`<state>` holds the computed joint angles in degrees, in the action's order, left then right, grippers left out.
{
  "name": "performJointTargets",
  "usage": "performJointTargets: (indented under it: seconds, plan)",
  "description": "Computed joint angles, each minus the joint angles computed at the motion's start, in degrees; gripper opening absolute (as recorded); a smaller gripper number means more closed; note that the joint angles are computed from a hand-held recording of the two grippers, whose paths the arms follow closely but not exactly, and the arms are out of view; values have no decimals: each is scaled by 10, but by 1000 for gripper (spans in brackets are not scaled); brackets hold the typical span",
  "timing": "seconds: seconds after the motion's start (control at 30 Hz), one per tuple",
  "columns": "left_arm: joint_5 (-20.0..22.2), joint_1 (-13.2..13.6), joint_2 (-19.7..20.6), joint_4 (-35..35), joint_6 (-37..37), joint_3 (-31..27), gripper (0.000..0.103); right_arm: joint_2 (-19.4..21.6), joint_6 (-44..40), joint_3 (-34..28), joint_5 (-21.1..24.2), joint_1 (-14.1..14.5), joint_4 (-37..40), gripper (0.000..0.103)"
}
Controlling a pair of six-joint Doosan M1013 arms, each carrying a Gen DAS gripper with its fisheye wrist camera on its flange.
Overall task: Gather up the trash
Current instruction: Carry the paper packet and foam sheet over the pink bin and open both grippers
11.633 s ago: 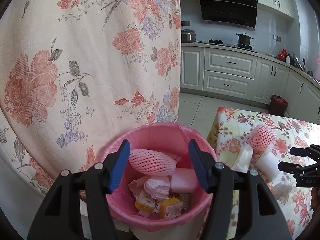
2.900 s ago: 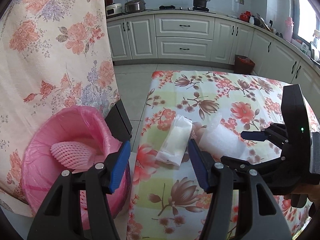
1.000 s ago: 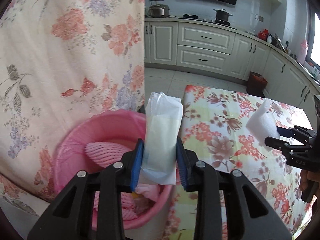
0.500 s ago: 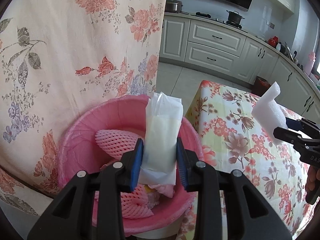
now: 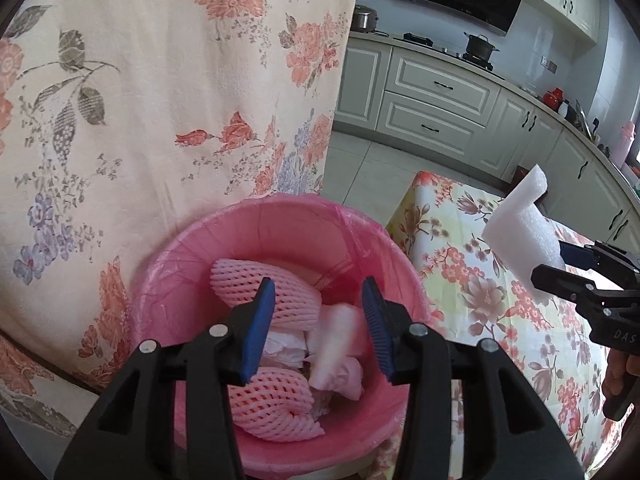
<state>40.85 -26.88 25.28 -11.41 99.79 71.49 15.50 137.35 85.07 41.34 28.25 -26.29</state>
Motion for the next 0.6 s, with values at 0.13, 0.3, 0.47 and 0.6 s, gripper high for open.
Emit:
performJointTargets:
  seconds: [0.13,0.3,0.47,0.6]
  plan:
    - [-22,0,-14,57,-45,14,44,16,-24,-20,-3,4,19,53]
    - [-37,9,-30,91,-92,30,44,37,-62,-51,-4,10,45,53]
    - [-50,18,-46,104,-120,47,47,62,-105,-85,4,15,75,53]
    - [-53,24,-54,100,-120,57,48,81,-139,-111,6,18,91,54]
